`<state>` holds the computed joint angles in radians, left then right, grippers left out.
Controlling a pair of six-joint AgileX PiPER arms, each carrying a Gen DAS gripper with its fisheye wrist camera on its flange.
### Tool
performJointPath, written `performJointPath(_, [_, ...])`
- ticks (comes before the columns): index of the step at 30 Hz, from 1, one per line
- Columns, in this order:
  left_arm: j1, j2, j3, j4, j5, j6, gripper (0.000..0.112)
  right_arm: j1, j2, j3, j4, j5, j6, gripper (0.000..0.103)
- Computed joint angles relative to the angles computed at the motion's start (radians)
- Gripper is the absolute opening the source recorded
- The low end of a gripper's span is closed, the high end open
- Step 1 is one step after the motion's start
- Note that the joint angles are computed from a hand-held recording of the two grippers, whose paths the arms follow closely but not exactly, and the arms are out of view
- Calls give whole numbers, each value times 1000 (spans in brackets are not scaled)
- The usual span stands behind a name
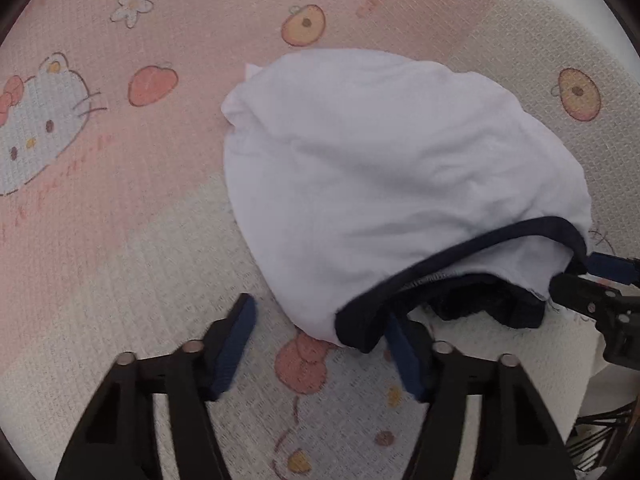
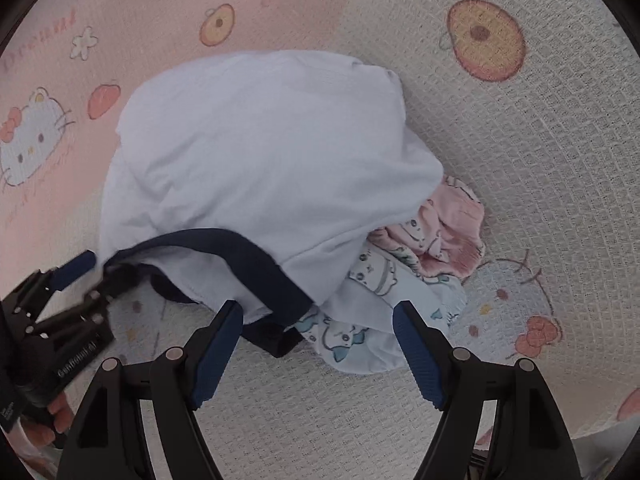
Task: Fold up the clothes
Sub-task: 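Lower the right gripper onto the shirt's navy hem while the left gripper approaches it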
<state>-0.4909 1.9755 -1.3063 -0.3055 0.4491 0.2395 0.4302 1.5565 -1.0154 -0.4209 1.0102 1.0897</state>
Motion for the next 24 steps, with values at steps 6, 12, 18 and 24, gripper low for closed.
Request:
performJointPath(6, [-67, -7, 32, 238, -77, -183, 50, 12, 56, -67, -21, 58, 38, 77])
performJointPath(12, [-85, -15, 51, 299, -86, -251, 50, 64, 142, -143, -79, 134, 17, 77])
performJointPath(18, [-15, -19, 35, 36, -29, -82, 50, 19, -25, 17, -15, -47, 25, 77])
performJointPath(24, [-18, -86, 116, -36, -105, 27, 50, 6, -102, 71, 17, -126, 31, 77])
